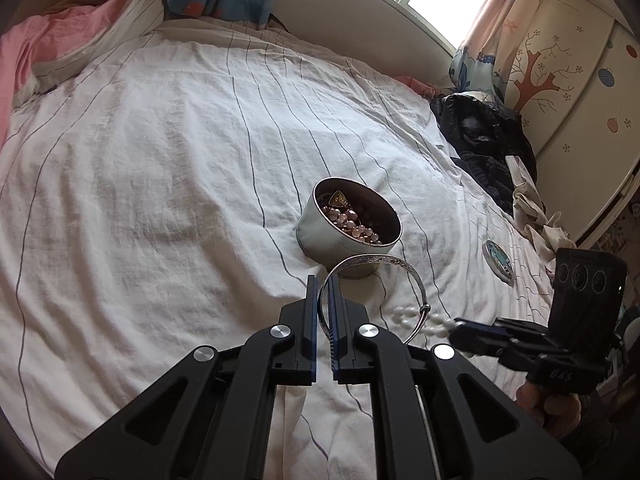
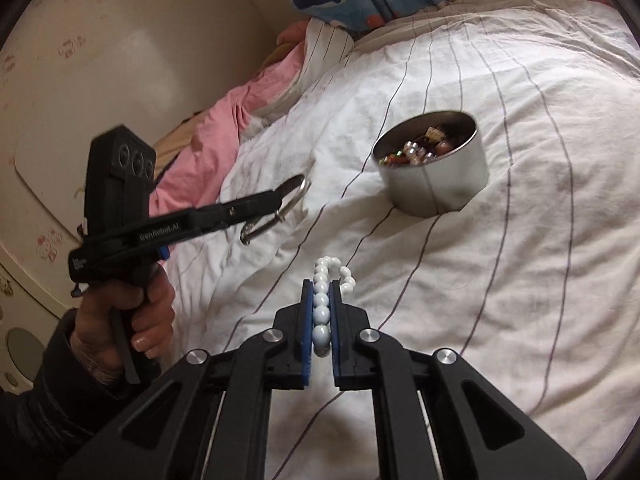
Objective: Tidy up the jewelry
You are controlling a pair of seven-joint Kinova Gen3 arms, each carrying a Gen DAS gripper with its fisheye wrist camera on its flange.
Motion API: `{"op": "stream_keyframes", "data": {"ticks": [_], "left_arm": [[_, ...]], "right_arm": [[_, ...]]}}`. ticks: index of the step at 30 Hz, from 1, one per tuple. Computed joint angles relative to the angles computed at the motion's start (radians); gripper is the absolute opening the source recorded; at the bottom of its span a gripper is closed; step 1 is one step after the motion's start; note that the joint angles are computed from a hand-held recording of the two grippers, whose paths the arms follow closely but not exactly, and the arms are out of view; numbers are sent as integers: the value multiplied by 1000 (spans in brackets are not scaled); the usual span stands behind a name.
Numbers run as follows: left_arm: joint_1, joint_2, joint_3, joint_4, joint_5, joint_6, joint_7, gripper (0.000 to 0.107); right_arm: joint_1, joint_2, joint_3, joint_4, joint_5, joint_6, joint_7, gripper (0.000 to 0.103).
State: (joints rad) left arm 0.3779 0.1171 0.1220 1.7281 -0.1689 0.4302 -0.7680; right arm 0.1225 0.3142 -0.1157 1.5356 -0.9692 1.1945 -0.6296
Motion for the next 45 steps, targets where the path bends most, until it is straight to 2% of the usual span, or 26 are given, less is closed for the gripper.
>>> {"op": "stream_keyframes", "data": {"ticks": [5,11,14,16,18,19,20,21,23,24,27,29,30,33,35,37,40,45], "left_arm": [[47,75,-25,-136,-100,79,49,5],[85,215,-57,-335,-133,164,28,5],[74,297,-55,-440,-98,236,-28,9],[52,321,-39,-465,-93,270,-33,15],[30,304,-3,-433,-148,266,15,19],[38,292,-2,-419,-189,278,49,24],[33,276,14,-395,-230,282,84,27],[22,259,41,-373,-270,288,124,28],[51,226,40,-334,-343,309,205,33],[94,210,13,-316,-376,322,246,36],[233,173,-55,-265,-481,368,368,52],[325,164,-91,-246,-536,417,449,66],[372,161,-113,-233,-554,431,490,68],[493,158,-167,-191,-613,473,612,77],[495,150,-129,-162,-643,484,658,79],[494,152,-86,-148,-692,523,703,80],[500,156,-57,-129,-748,562,761,85],[467,165,-9,-120,-773,583,818,89]], "right_arm": [[30,0,10,-87,-60,-25,-18,8],[-1,40,-12,-189,-22,-101,-72,8],[-28,80,-54,-233,48,-170,-118,8],[-103,116,-15,-279,126,-185,-169,9],[-160,164,14,-329,205,-165,-235,11],[-162,169,9,-328,227,-170,-252,24],[-146,160,-12,-307,234,-188,-253,34],[-112,143,-51,-270,230,-221,-239,35],[-63,106,-86,-207,195,-243,-207,36],[-47,88,-91,-179,178,-248,-192,37],[-6,10,-82,-53,127,-275,-135,44],[-1,-37,-53,26,113,-299,-127,58],[1,-63,-38,72,106,-320,-122,60],[-9,-99,9,156,120,-352,-147,61],[-12,-104,30,189,128,-357,-176,62],[-14,-129,30,234,100,-402,-156,63],[-34,-172,27,297,62,-470,-102,74],[-117,-244,31,391,97,-627,-80,82]]}}
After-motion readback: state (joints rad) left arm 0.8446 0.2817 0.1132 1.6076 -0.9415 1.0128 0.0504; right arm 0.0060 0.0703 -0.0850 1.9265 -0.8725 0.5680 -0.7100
